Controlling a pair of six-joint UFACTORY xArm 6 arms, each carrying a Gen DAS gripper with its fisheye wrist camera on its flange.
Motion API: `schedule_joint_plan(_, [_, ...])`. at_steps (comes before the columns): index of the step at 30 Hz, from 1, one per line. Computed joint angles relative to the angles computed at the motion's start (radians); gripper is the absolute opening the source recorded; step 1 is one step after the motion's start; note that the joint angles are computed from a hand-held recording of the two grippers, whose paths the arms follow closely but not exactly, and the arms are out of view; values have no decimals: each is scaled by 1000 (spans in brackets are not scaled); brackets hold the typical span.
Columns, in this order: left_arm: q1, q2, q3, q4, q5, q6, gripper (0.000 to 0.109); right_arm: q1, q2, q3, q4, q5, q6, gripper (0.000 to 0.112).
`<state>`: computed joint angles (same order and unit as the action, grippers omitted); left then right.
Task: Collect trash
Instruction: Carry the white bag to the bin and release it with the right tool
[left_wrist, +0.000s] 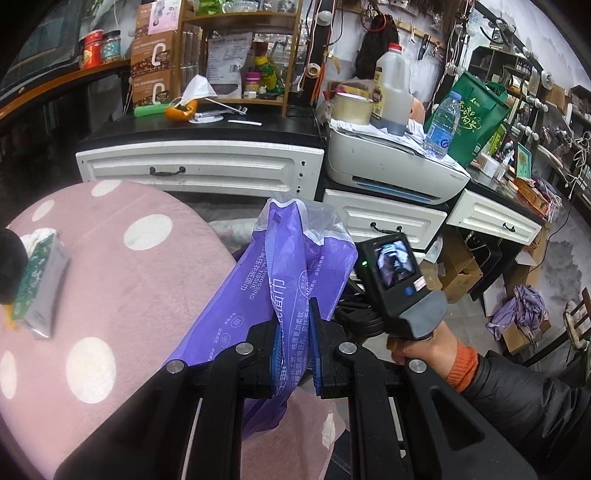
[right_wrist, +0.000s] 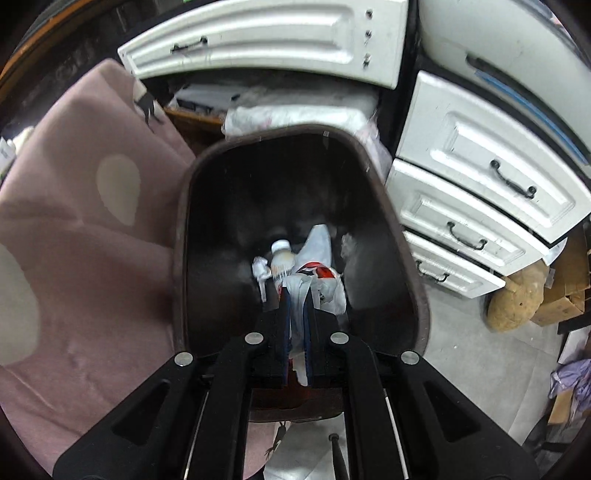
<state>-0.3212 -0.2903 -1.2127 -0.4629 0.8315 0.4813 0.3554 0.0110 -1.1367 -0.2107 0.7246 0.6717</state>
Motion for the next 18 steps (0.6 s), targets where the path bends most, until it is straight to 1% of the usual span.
schedule_joint_plan(1, [-3,4,-2,2,1,-2,13,2,7,-4,5,9,-3,24])
schedule_joint_plan(2, [-7,9,-3,7,0,-5,13,1,8,-1,8,7,-4,44])
schedule_joint_plan(4, [-15,18,-9,16,3,-13,13,2,2,11,-14,-4,18,68])
schedule_joint_plan(5, [-17,22,-11,18,4,-14,13,4,-7,18,-50,-11,50,69])
schedule_joint_plan(7, [-21,30,-14,22,5,-19,13,2,-11,14,-62,-7,59,69])
schedule_joint_plan(9, [-26,44,-25,19,11,-27,13,-8,-28,20,-70,-8,81,71])
schedule_joint_plan(11, [-32,60,-41,16,16,-38,13,-11,-50,25,-114,11,136,77])
schedule_joint_plan(13, [-42,79,-61,14,20,-45,13,-15,-72,29,-161,24,178,78])
schedule_joint_plan(16, [-56,119,-100,16,38,-54,13,-10,-104,16,-301,105,291,84])
schedule_joint_plan(18, [-74,155,-130,32,49,-74,13,-14,-138,25,-388,140,374,88])
